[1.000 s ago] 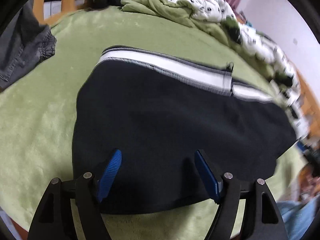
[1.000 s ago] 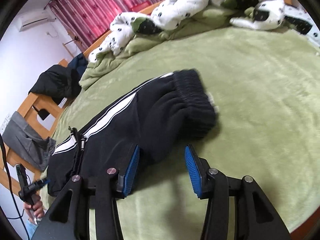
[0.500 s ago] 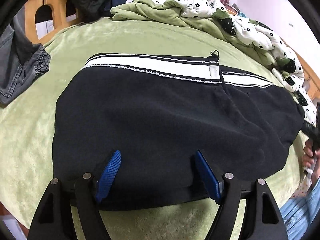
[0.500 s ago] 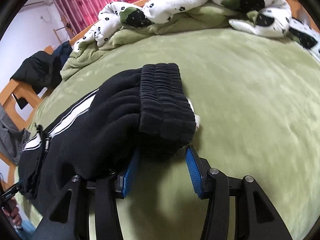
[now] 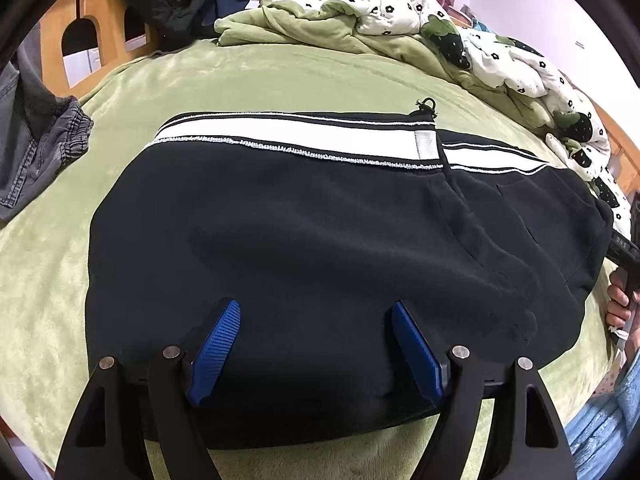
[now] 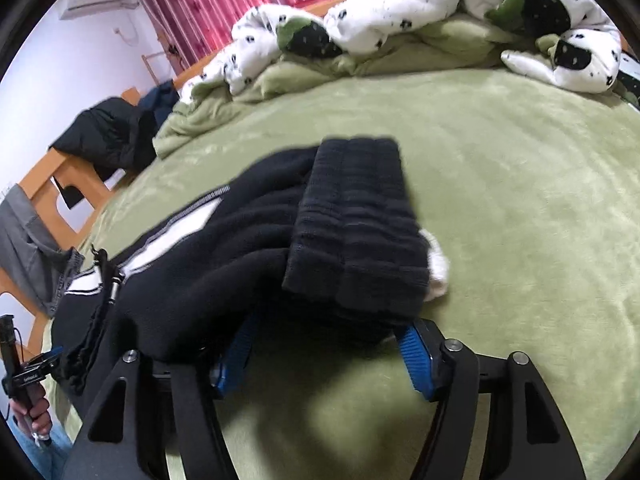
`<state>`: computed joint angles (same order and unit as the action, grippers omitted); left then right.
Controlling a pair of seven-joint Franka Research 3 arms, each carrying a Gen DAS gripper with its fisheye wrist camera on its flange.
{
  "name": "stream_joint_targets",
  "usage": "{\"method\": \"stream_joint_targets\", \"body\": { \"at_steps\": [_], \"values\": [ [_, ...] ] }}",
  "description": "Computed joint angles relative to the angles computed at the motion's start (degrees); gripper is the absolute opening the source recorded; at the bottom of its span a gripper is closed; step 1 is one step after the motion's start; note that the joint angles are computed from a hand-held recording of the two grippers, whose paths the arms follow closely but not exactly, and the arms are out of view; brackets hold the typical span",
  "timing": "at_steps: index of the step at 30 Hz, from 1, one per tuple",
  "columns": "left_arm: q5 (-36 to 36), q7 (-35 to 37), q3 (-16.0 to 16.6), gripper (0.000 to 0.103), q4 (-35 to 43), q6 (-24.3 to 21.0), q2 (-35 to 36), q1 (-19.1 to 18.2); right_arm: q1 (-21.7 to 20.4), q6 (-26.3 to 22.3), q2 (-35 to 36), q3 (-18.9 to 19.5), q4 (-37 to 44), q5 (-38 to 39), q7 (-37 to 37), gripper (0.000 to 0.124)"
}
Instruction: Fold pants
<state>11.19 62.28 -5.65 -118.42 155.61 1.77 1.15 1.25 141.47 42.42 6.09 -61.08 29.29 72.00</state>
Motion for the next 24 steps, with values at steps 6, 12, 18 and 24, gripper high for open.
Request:
{"method": "stream_joint_targets", "body": {
  "at_steps": [6,12,18,24],
  "values": [
    [-10.12,6.34,-0.03,0.077,-1.34,2.5,-0.59,0.71,4.01,18.12,-5.51,-3.61,-9.62,-7.57,-7.96,0.047],
    [-21.14,13.75,0.04,0.077,-2.36,4.03,-1.16,1.02,9.97,26.16,-5.3,-11.85,-12.26,-16.91,-8.96,0.055],
    [-25.13,16.4,0.3,0.077,-3.27,4.43,-2.28,0.74,6.94,6.75,-6.65,-13.1,-12.0,-21.42,1.71,0.066],
    [-30.51,20.9,0.6,0.077,-4.64,5.2,-3.65,-0.32,-1.69,4.05,-13.51,-6.0,-18.7,-7.41,8.76,0.067]
  ]
}}
